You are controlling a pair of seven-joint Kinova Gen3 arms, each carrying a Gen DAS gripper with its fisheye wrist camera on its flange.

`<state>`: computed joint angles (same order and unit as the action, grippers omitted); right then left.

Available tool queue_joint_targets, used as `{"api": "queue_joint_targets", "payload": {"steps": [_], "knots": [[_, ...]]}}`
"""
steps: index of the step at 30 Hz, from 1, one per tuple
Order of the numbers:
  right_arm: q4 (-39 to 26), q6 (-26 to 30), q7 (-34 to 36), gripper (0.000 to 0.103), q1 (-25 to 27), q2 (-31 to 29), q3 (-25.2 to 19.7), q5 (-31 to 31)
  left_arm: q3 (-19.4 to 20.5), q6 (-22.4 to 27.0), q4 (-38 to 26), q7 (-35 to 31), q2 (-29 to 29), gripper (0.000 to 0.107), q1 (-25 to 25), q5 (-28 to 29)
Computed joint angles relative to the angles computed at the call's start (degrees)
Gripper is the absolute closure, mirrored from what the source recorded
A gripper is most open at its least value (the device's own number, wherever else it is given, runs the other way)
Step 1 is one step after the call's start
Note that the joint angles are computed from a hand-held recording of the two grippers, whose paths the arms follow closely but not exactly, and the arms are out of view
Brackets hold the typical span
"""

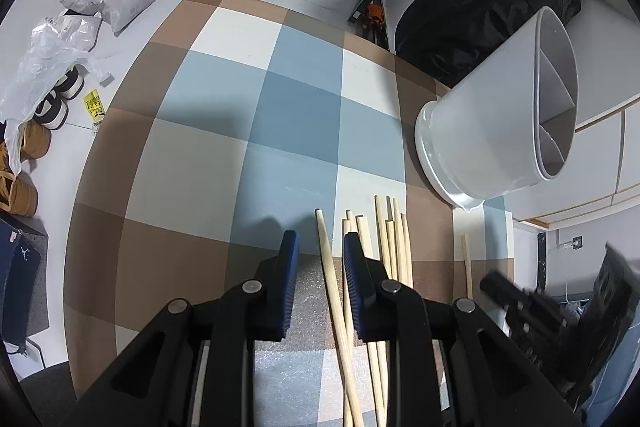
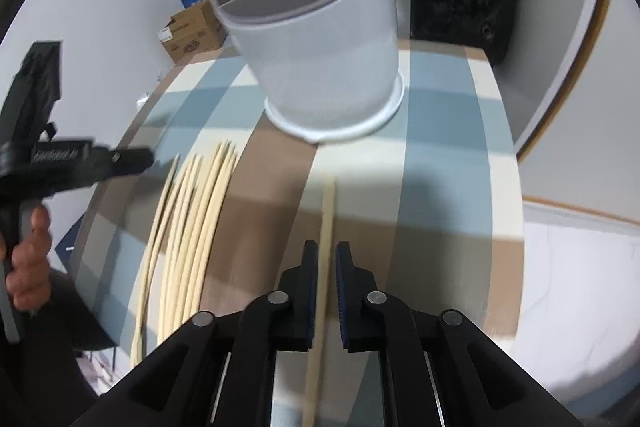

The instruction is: Organize utensils

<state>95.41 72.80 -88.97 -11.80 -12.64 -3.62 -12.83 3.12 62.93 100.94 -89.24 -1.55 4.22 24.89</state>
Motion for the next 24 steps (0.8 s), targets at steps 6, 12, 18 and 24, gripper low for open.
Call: {"api": "queue_joint_targets", "payload": {"steps": [6,12,18,24], "knots": [[-1.33,-1.26,0.09,0.085,-0.61,4.38,-0.95,1.21,-0.44,0.45,0.16,-0.28,0.22,0.09,-0.52,0.4],[-2.62,-1.86,-3.23,0.082,-2.47,5.63,-3.94,6.53,-0.74,1.2,0.26,-2.95,0.41,0.09,-1.09,2.66],[-2.05,-3.1,-4.37,0.097,-4.99,5.15,-5.26,11.06,-1.37,2.16,0.47,-4.5,0.88,0.09,-2.04,5.53],[1.62,-9.5,-1.61,0.097,-3.65,-0.36,-2.25,6.9,0.47,2.12,-0.99,0.94,2.17,0.09,-0.58,1.37]]}}
